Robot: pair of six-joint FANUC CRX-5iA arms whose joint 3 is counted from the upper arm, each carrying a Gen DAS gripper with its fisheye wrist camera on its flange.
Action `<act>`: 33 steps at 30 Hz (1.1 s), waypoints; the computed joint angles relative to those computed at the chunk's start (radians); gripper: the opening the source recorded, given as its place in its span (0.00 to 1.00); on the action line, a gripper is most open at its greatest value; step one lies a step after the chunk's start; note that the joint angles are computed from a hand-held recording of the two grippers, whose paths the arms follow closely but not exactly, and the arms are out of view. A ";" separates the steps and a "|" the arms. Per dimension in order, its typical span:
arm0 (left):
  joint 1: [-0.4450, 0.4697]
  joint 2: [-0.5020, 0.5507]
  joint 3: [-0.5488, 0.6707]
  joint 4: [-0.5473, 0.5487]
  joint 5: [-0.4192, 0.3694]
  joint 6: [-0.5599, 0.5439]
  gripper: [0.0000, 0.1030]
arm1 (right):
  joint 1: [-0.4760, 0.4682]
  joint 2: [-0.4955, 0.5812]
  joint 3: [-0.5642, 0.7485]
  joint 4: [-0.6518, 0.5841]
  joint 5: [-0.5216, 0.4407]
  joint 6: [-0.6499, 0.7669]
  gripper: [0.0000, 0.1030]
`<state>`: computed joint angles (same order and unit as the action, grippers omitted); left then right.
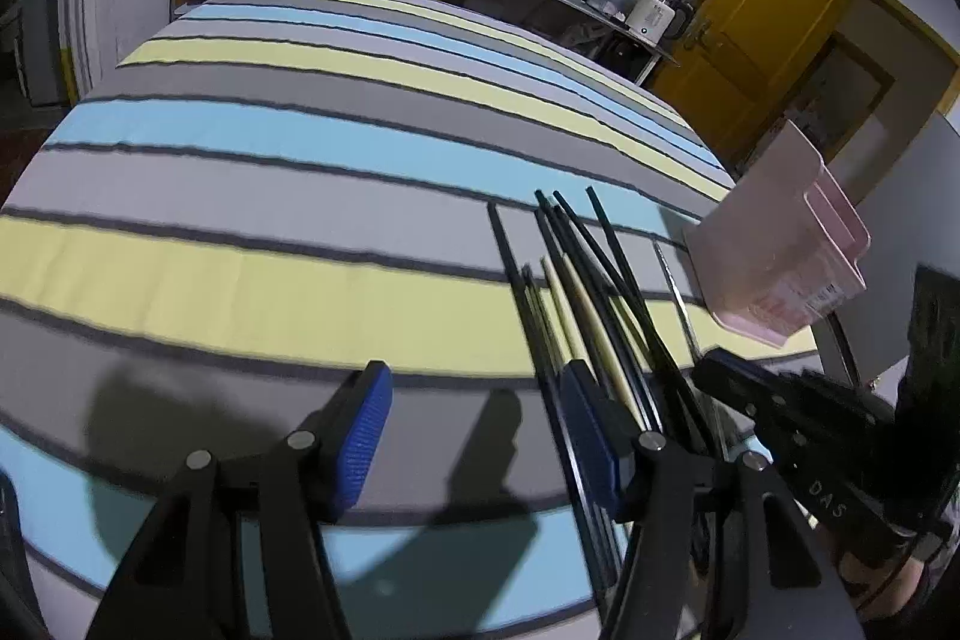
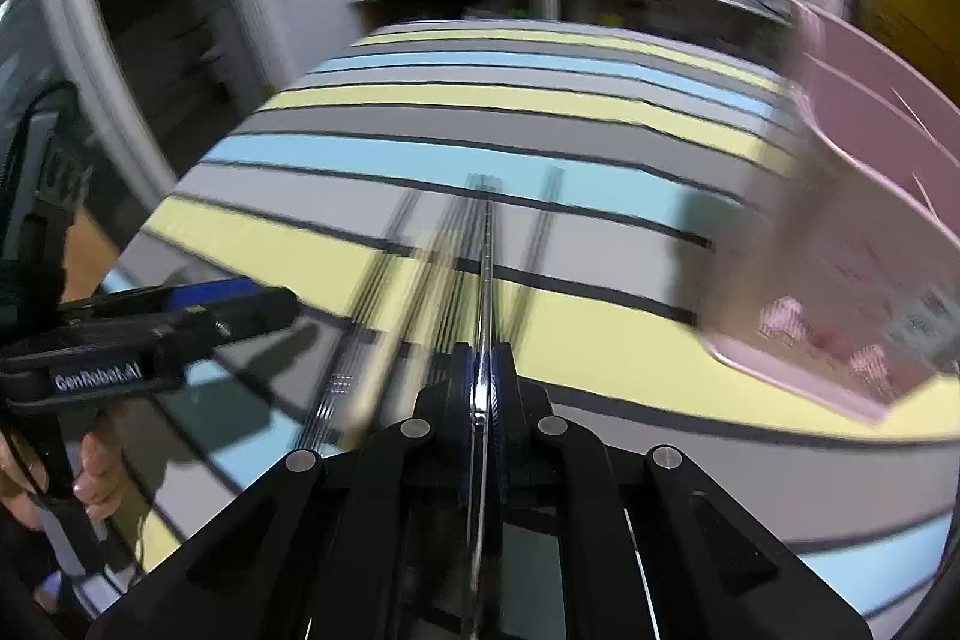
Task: Organize utensils
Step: 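Lower the right gripper onto the utensil pile and grasp a metal knife, then lift the knife with the right gripper away from the pile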
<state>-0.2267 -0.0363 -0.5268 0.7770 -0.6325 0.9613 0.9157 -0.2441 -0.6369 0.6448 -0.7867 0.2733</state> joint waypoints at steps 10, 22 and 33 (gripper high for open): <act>-0.031 0.083 0.122 -0.141 0.008 0.126 0.57 | -0.016 -0.016 -0.032 -0.009 -0.084 -0.109 0.06; -0.100 0.119 0.262 -0.525 0.010 0.372 0.49 | -0.037 -0.007 -0.027 0.004 -0.087 -0.095 0.06; -0.079 0.110 0.263 -0.512 -0.028 0.325 0.32 | -0.084 0.070 0.047 -0.035 -0.088 -0.004 0.07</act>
<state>-0.3057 0.0740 -0.2635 0.2649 -0.6603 1.2863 0.8319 -0.1740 -0.5901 0.6098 -0.8752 0.2695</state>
